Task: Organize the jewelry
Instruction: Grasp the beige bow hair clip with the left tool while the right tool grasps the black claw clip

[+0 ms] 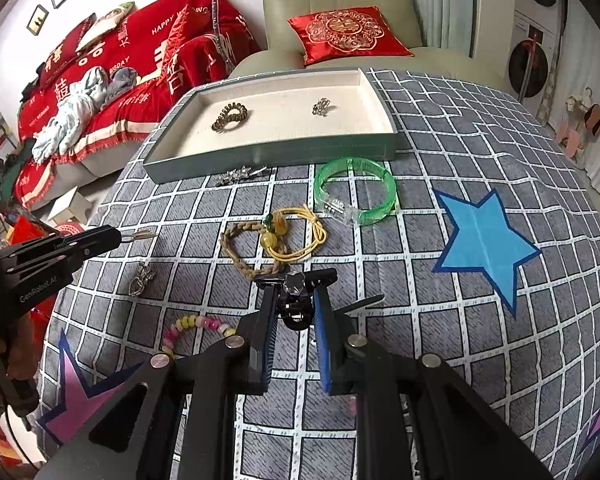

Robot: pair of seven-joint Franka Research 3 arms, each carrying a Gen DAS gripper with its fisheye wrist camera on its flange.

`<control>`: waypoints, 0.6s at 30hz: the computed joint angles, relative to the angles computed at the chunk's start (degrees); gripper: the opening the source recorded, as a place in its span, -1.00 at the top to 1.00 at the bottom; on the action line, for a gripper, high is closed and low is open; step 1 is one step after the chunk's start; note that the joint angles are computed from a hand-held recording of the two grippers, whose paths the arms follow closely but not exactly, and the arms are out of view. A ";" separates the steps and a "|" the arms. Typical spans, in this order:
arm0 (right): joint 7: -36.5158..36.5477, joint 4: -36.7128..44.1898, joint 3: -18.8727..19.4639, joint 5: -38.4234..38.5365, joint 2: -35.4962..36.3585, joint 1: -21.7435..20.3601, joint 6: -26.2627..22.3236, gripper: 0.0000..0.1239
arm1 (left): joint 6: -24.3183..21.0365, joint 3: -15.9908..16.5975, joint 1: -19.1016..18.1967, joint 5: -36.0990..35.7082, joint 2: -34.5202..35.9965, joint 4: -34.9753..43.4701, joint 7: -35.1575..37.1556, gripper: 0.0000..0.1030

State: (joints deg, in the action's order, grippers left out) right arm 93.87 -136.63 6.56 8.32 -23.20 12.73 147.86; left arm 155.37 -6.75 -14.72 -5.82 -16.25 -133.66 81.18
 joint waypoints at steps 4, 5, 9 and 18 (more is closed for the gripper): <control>-0.39 0.33 -0.24 0.23 -0.03 0.11 0.36 0.69 | -0.07 0.21 -0.14 -0.82 0.04 0.89 -0.13 0.52; -0.45 0.26 -0.25 0.25 -0.17 0.11 0.48 0.69 | 0.07 0.16 -0.06 -0.81 0.02 1.05 -0.30 0.52; -1.38 1.79 -0.72 0.73 0.57 0.17 0.75 0.69 | 0.91 -0.16 0.26 -0.18 0.53 2.49 -1.17 0.52; -4.67 9.91 -1.76 1.73 6.59 0.18 1.79 0.69 | 3.65 -1.25 1.90 2.54 6.44 10.65 -2.68 0.52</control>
